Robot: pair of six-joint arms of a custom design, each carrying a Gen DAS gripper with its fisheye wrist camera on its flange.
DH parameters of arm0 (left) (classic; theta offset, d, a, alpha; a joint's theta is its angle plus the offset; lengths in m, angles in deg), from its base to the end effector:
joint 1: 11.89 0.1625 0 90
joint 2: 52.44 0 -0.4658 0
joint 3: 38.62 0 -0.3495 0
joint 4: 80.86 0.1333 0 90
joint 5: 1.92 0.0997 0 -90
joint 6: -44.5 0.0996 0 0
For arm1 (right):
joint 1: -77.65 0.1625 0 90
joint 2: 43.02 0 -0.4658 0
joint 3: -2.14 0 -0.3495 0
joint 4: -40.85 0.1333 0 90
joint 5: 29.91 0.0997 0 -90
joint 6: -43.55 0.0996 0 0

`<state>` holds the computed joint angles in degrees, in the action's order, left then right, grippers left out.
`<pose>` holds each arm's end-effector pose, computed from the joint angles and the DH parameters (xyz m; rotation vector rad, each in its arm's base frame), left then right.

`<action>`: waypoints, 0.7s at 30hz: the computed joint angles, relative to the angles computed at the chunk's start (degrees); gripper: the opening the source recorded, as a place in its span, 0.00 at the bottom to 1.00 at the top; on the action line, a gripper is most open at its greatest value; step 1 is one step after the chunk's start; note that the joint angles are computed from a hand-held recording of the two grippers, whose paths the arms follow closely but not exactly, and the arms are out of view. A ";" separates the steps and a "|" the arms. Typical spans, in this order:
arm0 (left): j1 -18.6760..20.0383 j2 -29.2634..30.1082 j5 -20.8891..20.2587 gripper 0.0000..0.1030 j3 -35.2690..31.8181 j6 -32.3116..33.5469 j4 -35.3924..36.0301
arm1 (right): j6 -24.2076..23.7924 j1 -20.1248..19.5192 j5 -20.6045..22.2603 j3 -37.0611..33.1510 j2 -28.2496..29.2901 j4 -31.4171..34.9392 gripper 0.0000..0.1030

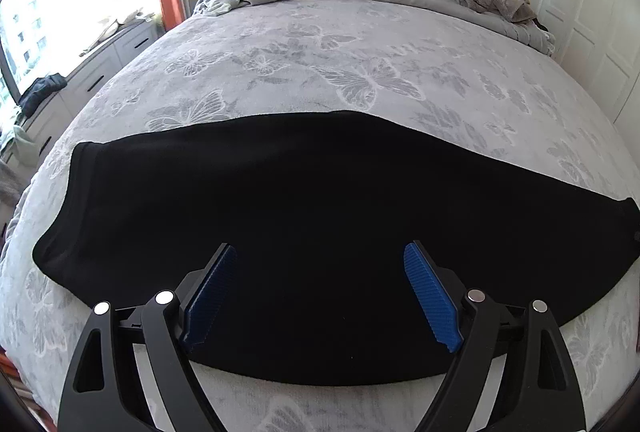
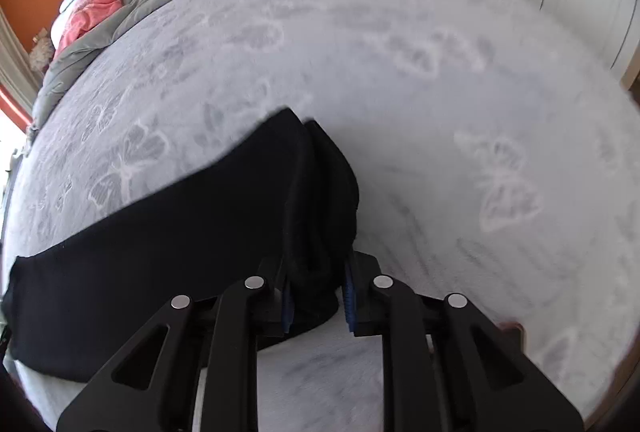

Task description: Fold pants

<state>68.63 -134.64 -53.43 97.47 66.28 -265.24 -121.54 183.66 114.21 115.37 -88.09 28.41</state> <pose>0.1275 -0.4224 0.3471 0.3349 2.2975 -0.7583 0.1635 -0.3791 0.0635 -0.3263 -2.2085 0.9558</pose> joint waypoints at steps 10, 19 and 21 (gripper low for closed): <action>0.12 -6.84 -1.74 0.81 1.21 1.74 3.62 | -1.16 23.56 -1.11 -23.41 8.36 12.01 0.17; 3.60 -13.22 -4.91 0.81 -1.10 2.74 8.76 | -4.06 30.08 -10.80 -53.63 26.45 27.88 0.17; 4.75 -14.31 -5.81 0.81 -1.80 2.87 9.76 | -4.22 30.31 -12.22 -61.47 31.62 32.63 0.17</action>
